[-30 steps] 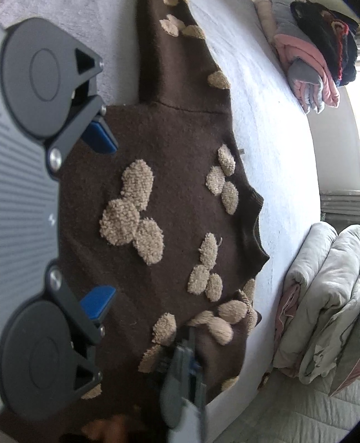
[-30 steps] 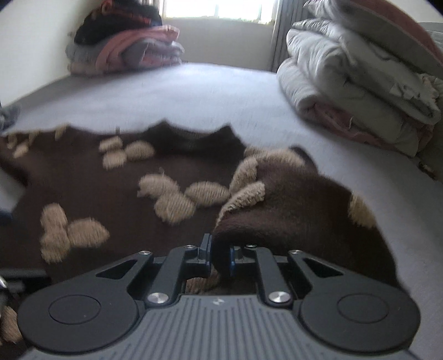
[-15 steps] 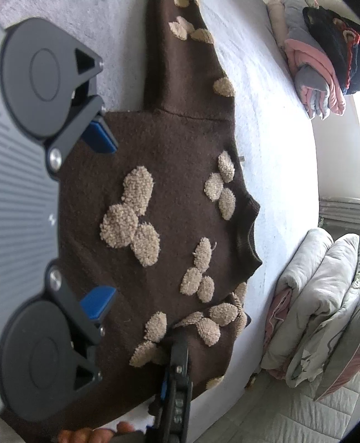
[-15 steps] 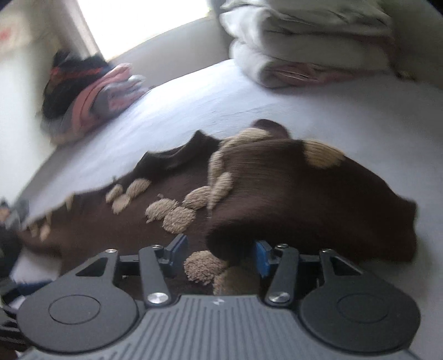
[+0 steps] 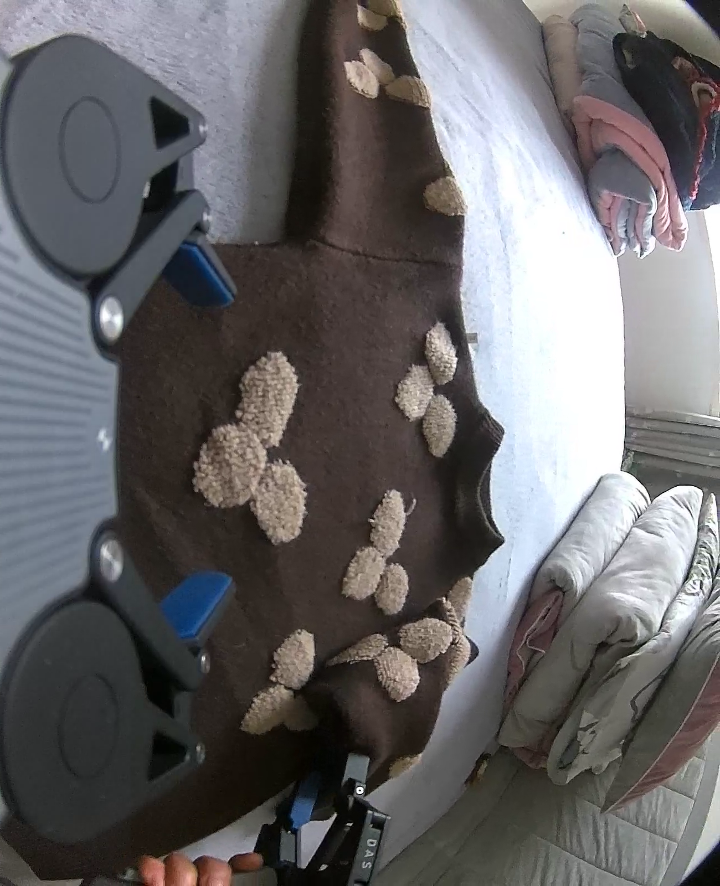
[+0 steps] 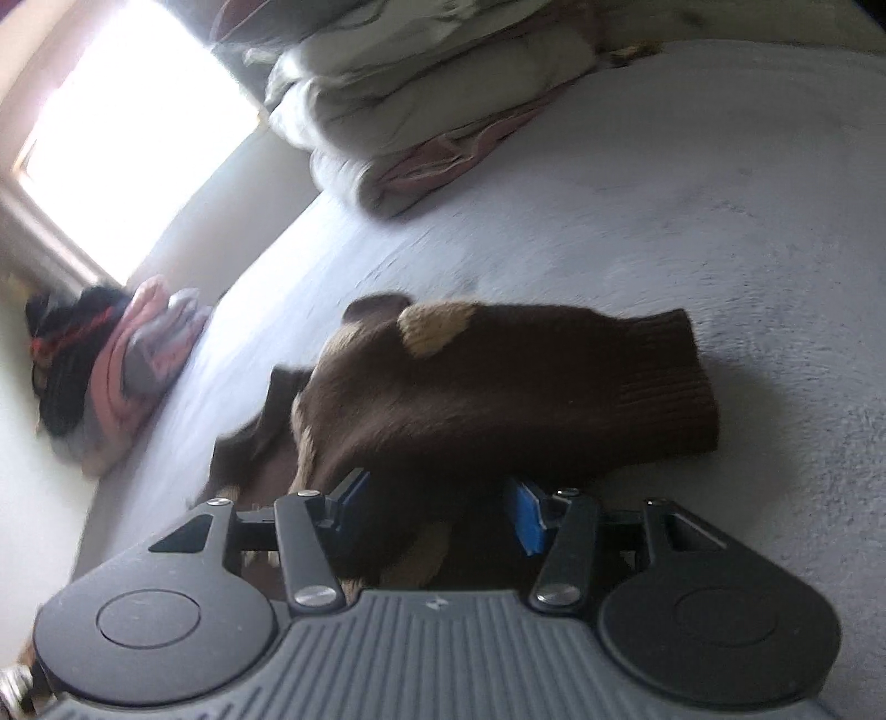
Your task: Fold clothes
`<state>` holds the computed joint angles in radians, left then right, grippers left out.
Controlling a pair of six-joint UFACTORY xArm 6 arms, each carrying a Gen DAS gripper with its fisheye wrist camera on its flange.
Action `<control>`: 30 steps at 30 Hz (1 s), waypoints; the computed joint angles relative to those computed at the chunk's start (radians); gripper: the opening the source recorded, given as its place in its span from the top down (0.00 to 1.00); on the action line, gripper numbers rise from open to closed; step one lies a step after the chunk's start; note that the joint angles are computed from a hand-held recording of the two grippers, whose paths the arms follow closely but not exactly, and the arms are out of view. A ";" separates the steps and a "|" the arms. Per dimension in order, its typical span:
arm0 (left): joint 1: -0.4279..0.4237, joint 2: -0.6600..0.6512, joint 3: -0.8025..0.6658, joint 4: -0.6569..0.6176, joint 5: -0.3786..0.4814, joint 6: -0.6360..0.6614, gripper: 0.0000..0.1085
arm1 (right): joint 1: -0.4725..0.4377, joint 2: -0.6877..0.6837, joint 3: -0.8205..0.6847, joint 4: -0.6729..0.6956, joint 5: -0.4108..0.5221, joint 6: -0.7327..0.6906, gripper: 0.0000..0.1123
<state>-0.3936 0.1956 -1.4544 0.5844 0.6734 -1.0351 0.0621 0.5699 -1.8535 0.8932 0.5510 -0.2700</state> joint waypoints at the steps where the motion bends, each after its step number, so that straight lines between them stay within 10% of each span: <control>1: 0.000 0.001 -0.001 0.007 0.002 -0.008 0.05 | 0.002 0.006 -0.004 0.019 -0.014 0.004 0.51; 10: 0.012 0.000 0.019 0.006 -0.005 -0.041 0.05 | 0.066 -0.026 0.039 0.232 -0.204 -0.359 0.84; 20: 0.060 -0.054 0.088 -0.033 -0.068 -0.153 0.05 | 0.142 -0.139 0.146 0.505 -0.202 -1.133 0.86; 30: 0.082 -0.082 0.122 -0.017 -0.094 -0.224 0.05 | 0.179 -0.218 0.266 0.415 -0.090 -1.413 0.86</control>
<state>-0.3111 0.1135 -1.3328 0.5671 0.5790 -1.2594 0.2408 0.3518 -1.5879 1.3085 0.4607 -1.6829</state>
